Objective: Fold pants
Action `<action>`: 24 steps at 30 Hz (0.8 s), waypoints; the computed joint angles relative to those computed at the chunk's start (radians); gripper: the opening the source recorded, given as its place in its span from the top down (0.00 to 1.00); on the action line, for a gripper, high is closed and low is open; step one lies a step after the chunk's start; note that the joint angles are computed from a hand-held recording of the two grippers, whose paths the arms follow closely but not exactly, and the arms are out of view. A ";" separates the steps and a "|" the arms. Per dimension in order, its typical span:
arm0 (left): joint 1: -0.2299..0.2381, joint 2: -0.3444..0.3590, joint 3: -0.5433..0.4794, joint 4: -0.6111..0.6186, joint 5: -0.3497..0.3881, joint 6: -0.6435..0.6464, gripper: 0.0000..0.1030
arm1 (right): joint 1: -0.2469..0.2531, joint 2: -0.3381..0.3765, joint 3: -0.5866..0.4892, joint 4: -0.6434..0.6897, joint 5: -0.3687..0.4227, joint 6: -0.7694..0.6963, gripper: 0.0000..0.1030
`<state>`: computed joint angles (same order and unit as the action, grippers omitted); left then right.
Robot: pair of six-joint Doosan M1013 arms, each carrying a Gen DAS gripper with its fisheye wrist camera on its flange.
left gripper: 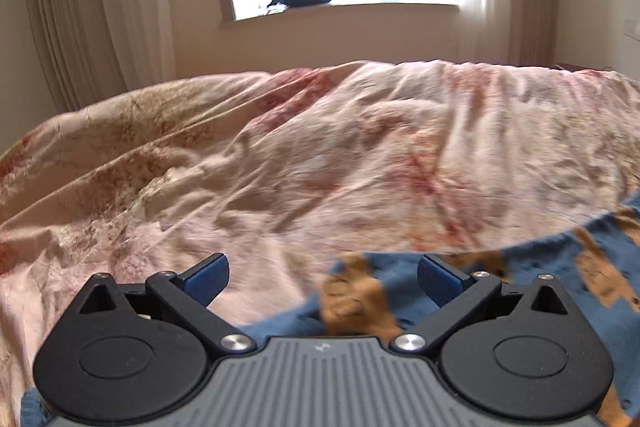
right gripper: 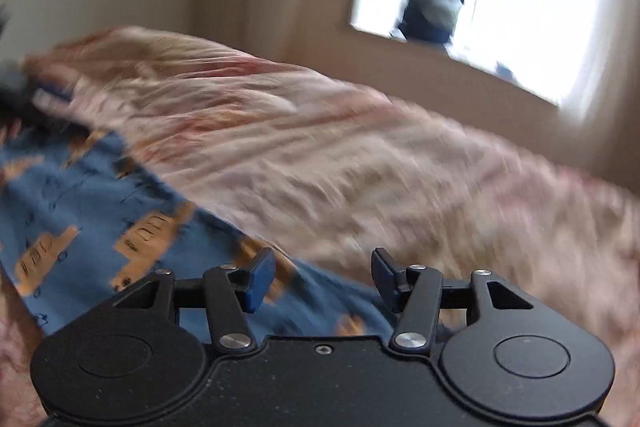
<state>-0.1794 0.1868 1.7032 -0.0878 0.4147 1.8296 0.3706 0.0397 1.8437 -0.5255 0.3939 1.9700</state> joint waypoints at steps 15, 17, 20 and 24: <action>0.001 0.027 0.015 0.108 -0.056 -0.074 0.00 | -0.067 -0.009 0.031 -0.201 0.170 0.203 1.00; 0.006 0.016 0.032 0.035 -0.091 -0.001 0.00 | -0.069 -0.019 0.030 -0.172 0.162 0.239 0.97; 0.003 0.013 0.051 0.036 -0.129 -0.024 0.00 | -0.044 -0.033 0.028 -0.204 0.157 0.308 0.31; -0.022 0.031 0.067 0.392 -0.155 -0.357 0.00 | -0.012 -0.020 0.021 -0.131 0.153 0.152 0.20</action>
<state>-0.2009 0.2179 1.7700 0.3043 0.2598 1.4727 0.3586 0.0193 1.8651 -0.6569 0.5471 2.1219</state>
